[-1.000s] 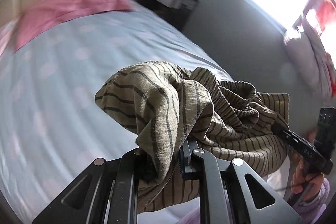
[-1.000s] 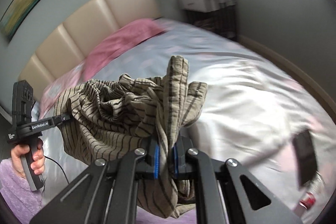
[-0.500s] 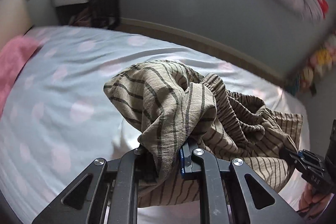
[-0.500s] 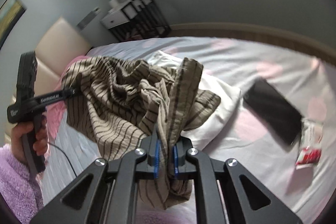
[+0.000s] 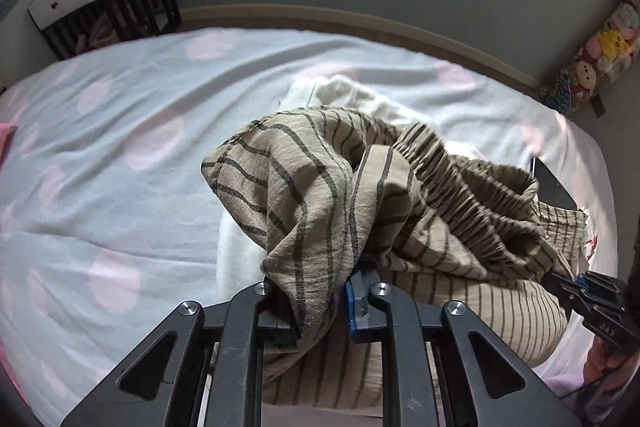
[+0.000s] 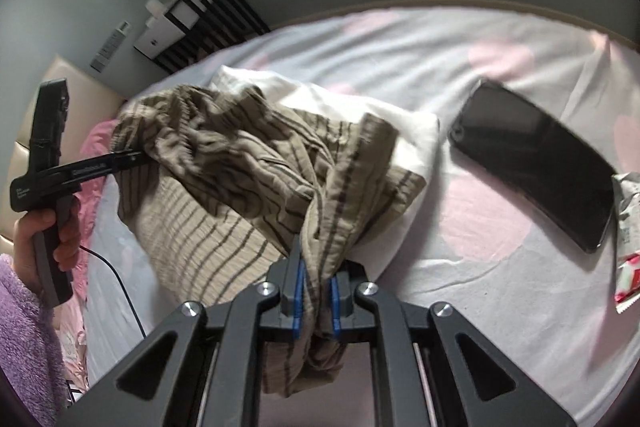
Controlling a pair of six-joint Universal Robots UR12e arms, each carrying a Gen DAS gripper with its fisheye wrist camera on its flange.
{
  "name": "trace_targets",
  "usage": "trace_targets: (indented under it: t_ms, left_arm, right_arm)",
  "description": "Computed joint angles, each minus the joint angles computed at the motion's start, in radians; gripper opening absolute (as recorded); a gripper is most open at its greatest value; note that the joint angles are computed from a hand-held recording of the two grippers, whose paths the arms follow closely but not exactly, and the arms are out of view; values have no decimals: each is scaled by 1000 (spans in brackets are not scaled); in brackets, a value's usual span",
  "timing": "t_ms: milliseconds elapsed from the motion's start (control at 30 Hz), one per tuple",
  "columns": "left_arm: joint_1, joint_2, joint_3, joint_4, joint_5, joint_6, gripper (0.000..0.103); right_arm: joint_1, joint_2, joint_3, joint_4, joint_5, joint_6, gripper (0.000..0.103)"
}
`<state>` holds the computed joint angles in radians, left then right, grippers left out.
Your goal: Fold clothes
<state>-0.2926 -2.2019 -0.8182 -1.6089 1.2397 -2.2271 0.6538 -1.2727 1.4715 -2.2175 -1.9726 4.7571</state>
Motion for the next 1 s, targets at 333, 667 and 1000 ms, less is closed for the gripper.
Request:
trace_targets:
  t_ms: [333,667,1000]
  left_arm:
    - [26,49,-56,106,-9,-66,38]
    - [56,160,-191,108,-54,-113,38]
    - [43,137,-202,91,-6,-95,38]
  right_arm:
    - [16,-29,-8,109,-43,-47,34]
    - [15,-14,-52,3,-101,-406,20]
    - [-73,74,-112,-42,89,-563,15]
